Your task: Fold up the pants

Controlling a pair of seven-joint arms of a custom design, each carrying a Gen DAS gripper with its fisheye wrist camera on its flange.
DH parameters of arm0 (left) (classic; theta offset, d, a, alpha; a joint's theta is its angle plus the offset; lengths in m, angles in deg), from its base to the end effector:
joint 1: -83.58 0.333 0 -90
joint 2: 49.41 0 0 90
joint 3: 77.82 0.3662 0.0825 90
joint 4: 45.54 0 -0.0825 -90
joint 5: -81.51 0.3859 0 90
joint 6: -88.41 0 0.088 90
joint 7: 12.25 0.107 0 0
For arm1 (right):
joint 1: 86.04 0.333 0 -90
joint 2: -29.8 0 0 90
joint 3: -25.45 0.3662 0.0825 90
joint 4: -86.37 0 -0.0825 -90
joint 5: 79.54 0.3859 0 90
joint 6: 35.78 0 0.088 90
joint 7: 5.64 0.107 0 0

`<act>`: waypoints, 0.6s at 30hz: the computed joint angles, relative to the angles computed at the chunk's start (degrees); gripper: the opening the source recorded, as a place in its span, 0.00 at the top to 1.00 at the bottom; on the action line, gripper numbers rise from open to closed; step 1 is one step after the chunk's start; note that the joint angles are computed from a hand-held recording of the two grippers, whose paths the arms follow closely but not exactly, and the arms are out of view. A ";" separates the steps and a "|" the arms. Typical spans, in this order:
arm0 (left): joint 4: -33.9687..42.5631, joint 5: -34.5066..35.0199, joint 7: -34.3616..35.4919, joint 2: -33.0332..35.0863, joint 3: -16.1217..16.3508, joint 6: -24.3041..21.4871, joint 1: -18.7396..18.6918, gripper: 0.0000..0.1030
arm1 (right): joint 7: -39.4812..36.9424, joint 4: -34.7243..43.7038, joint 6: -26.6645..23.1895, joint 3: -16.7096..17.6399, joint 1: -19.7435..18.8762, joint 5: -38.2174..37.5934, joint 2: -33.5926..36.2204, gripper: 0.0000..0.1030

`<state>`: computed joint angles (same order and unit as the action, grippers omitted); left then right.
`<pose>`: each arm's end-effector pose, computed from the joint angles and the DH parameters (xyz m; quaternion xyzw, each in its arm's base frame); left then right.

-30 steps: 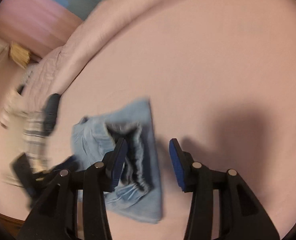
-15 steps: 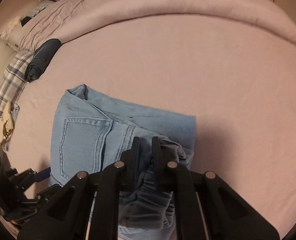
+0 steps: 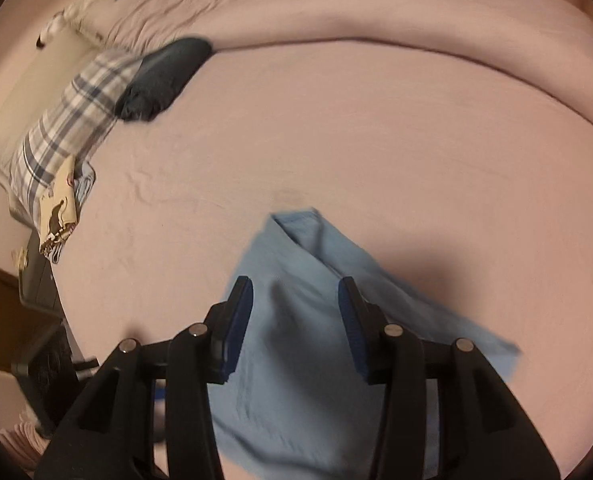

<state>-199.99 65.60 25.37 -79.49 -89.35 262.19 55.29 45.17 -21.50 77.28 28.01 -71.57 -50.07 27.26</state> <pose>0.3077 -0.2422 0.5339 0.7732 -0.4785 0.4153 0.0278 0.5299 0.1957 0.5937 -0.8992 0.3604 0.0794 0.2349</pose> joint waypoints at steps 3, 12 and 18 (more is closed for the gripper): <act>0.24 -0.21 -0.01 0.46 0.24 -0.87 -0.03 0.67 | 1.58 3.02 -0.23 1.35 1.15 -2.74 3.76 0.58; 1.19 2.03 -1.04 -0.04 -2.66 -4.05 2.71 0.75 | 5.06 5.88 -2.99 2.77 2.81 -9.89 7.68 0.95; 2.89 9.58 -5.17 -8.01 -8.73 -12.32 11.18 0.74 | 4.85 2.73 0.15 0.61 -0.26 1.91 1.93 0.87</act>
<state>-197.10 75.18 20.20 -87.50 -98.08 249.88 66.47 50.02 -18.77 77.43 28.62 -71.83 -48.16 29.19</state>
